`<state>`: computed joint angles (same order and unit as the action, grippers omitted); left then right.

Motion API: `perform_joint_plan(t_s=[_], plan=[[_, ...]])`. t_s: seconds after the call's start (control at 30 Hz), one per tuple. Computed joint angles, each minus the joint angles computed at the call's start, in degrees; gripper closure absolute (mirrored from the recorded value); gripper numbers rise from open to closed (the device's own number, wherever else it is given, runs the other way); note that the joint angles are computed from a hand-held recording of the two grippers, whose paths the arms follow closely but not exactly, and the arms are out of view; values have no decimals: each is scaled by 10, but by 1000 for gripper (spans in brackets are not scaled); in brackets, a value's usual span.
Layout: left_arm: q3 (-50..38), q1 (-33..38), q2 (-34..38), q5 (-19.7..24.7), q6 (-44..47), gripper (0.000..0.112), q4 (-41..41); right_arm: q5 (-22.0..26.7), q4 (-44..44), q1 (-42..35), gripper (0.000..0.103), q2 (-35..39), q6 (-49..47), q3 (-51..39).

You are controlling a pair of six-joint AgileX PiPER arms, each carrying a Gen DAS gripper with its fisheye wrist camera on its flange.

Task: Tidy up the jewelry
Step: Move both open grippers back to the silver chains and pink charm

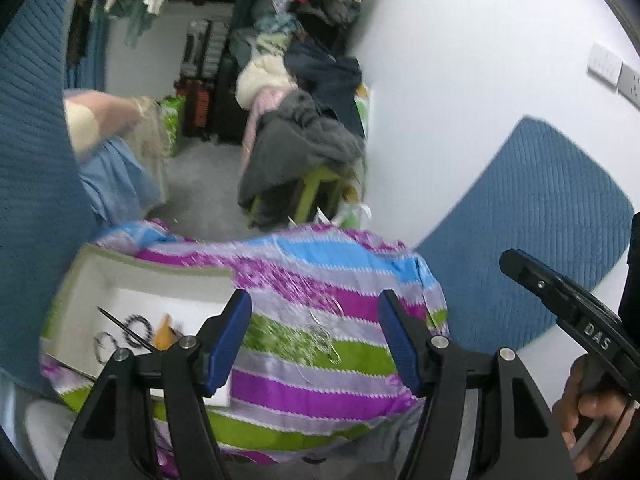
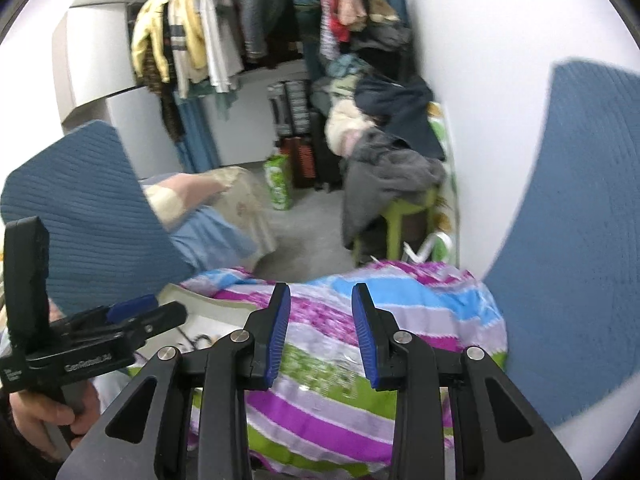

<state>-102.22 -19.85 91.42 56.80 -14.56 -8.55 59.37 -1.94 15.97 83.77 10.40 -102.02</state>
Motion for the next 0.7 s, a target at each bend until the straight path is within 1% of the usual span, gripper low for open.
perform_joint_plan(t_s=[0.07,0.2,0.23,0.27,0.37,0.47,0.57,0.67,0.7], plan=[[16,-13,9,-10,-3,47,6,-28,18,-32,74,-19,-11,61],[56,-41,36,-43,-12,48,19,-87,60,-94,74,-34,-47,176],[64,-44,42,-51,-13,49,20,-100,68,-105,75,-36,-56,198],[72,-46,49,-59,-10,52,19,-116,78,-118,75,-35,-67,224],[88,-51,77,-81,-7,54,10,-162,104,-150,76,-29,-99,291],[93,-58,109,-107,1,58,4,-200,139,-174,76,-9,-133,328],[79,-56,149,-119,14,62,-15,-226,168,-192,76,22,-158,345],[60,-47,194,-126,29,69,-49,-244,186,-200,76,54,-178,347],[50,-45,211,-128,30,70,-55,-247,193,-204,76,68,-186,344]])
